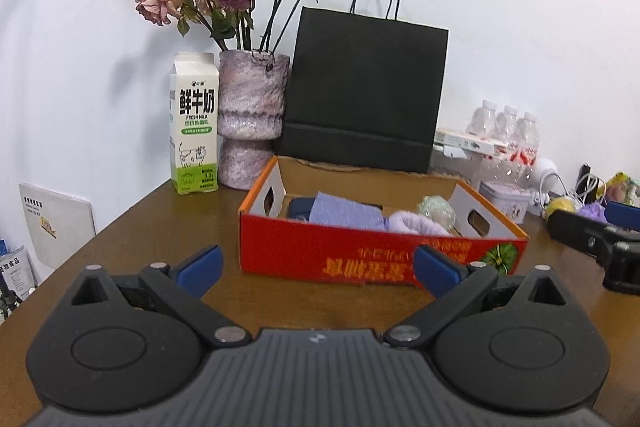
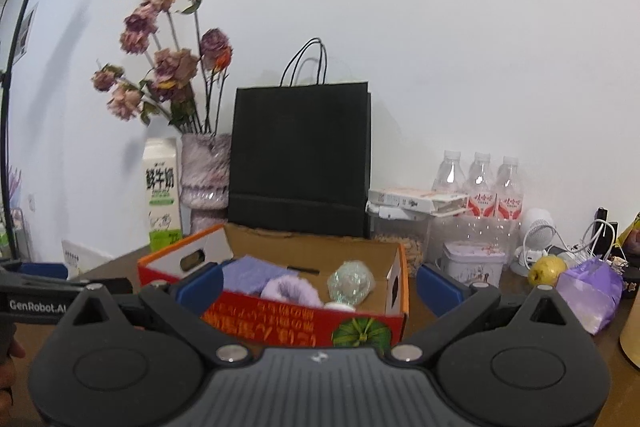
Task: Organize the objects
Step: 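Withdraw both open tools from the red box back over the table, then lower the right tool onto the yellow plush sheep and close on it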
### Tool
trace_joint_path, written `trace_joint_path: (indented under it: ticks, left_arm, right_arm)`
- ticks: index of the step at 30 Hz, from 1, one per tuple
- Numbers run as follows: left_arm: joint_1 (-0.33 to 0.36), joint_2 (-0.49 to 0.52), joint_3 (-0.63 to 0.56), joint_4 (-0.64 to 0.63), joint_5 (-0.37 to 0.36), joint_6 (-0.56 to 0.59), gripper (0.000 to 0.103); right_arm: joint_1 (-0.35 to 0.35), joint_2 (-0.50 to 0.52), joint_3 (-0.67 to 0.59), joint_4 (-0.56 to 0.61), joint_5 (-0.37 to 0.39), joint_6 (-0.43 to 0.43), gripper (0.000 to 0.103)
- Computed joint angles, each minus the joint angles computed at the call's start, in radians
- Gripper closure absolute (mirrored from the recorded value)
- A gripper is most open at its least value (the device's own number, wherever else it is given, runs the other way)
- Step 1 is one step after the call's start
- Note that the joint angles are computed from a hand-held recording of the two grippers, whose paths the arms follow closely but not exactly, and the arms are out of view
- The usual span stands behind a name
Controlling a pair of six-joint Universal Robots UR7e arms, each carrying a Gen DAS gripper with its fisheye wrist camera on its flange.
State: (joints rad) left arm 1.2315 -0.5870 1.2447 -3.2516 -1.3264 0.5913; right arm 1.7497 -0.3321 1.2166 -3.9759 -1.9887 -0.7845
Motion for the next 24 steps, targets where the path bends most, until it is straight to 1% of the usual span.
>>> trace_joint_path:
  ticks: [5,10,13,21,24]
  left_arm:
    - [0.003,-0.042,0.077,0.005,0.014,-0.006,0.0]
    - [0.011,-0.092,0.16,0.038,0.025,-0.006,0.0]
    - [0.014,-0.119,0.205,0.056,0.031,0.008,0.0]
    - [0.017,-0.166,0.285,0.103,0.044,0.021,0.0]
    - [0.016,-0.171,0.293,0.122,0.056,0.02,0.0]
  right_arm:
    - [0.006,-0.02,0.092,-0.032,-0.036,0.001,0.0]
    - [0.011,-0.046,0.176,-0.021,-0.084,0.044,0.0]
    - [0.011,-0.069,0.236,0.01,-0.104,0.098,0.0]
    - [0.016,-0.064,0.308,-0.005,-0.165,0.108,0.0]
    - [0.017,-0.067,0.318,-0.023,-0.165,0.121,0.0]
